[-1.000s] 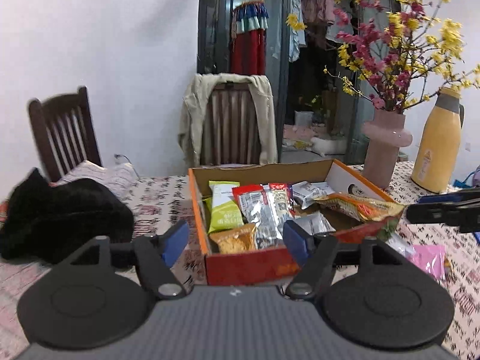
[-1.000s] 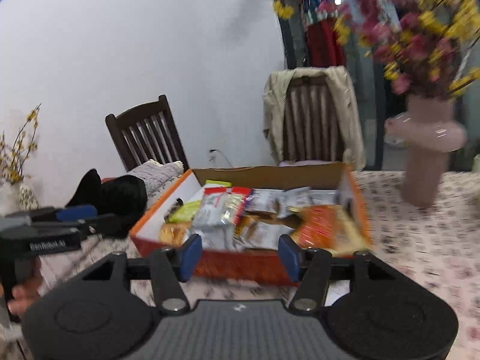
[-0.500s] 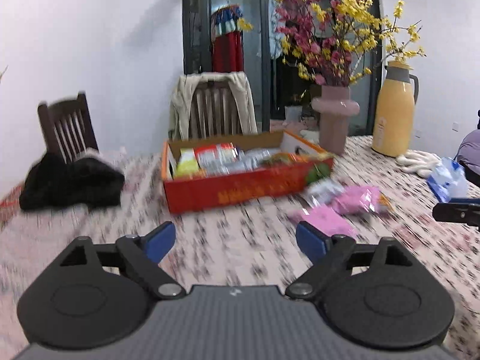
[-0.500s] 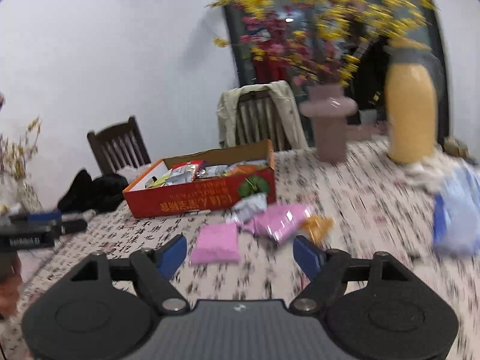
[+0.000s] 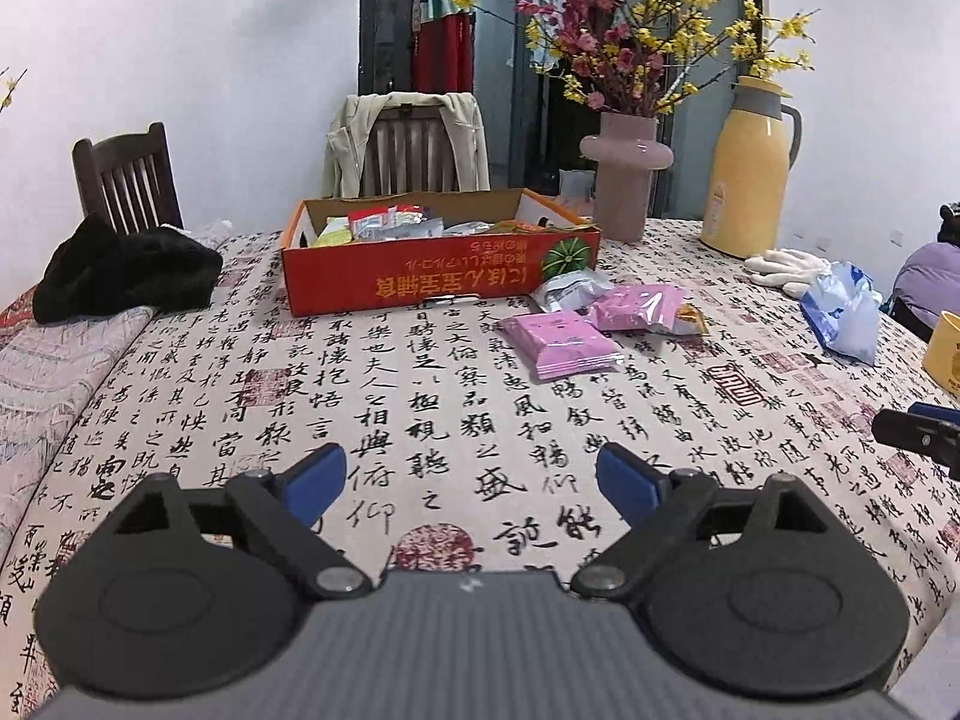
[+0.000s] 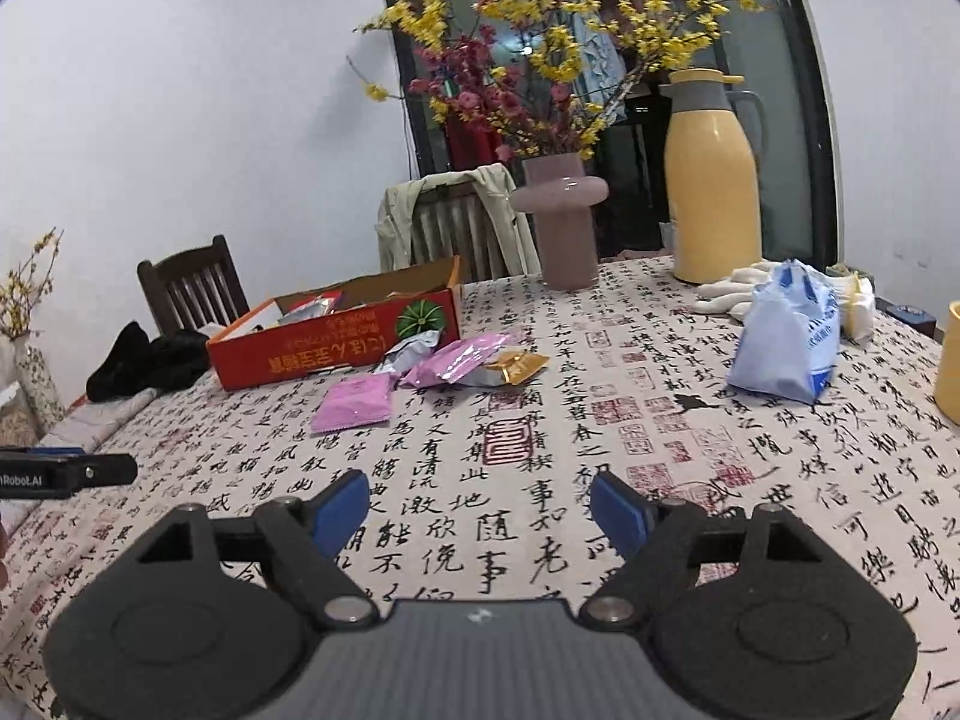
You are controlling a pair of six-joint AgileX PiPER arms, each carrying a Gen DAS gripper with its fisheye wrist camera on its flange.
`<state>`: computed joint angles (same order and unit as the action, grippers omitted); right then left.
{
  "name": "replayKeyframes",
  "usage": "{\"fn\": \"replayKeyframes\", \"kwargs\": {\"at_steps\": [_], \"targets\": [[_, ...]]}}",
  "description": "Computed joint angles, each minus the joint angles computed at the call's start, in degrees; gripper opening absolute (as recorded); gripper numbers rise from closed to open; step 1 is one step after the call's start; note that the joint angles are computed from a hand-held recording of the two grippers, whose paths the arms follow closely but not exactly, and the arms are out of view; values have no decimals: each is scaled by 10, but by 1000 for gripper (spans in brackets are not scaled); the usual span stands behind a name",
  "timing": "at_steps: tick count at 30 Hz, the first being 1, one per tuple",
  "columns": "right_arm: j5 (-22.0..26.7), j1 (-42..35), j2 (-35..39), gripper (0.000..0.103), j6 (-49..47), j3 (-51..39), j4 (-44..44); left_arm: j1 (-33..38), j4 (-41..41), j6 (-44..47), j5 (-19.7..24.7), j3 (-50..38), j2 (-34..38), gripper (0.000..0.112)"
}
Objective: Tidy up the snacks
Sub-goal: 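Withdraw both tools from the box back toward the remaining packets, then grasp a pink packet with the left tool while the right tool grasps a white packet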
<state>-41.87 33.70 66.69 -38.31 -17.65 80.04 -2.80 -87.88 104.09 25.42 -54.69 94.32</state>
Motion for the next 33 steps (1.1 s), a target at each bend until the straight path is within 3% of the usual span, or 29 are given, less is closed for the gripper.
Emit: {"fn": "replayKeyframes", "kwargs": {"at_steps": [8, 14, 16, 20, 23, 26, 28, 31, 33], "targets": [[15, -15, 2, 81, 31, 16, -37, -37, 11, -29, -29, -13, 14, 92], [110, -132, 39, 80, 64, -21, -168, -72, 98, -136, -44, -86, 66, 92], [149, -179, 57, 80, 64, -49, -214, -86, 186, -236, -42, -139, 99, 92], [211, -269, 107, 80, 102, -114, -333, -116, 361, -443, 4, -290, 192, 92], [250, -314, 156, 80, 85, -178, -363, -151, 487, -589, 22, -417, 274, 93], [298, -357, 204, 78, 149, -246, -466, -182, 615, -738, 57, -563, 369, 92], [325, -377, 234, 78, 218, -290, -551, -194, 664, -800, 96, -658, 426, 92], [353, -389, 277, 78, 240, -355, -596, -201, 706, -851, 141, -779, 495, 92], [366, -394, 300, 78, 334, -389, -699, -201, 715, -860, 168, -842, 530, 83]]}}
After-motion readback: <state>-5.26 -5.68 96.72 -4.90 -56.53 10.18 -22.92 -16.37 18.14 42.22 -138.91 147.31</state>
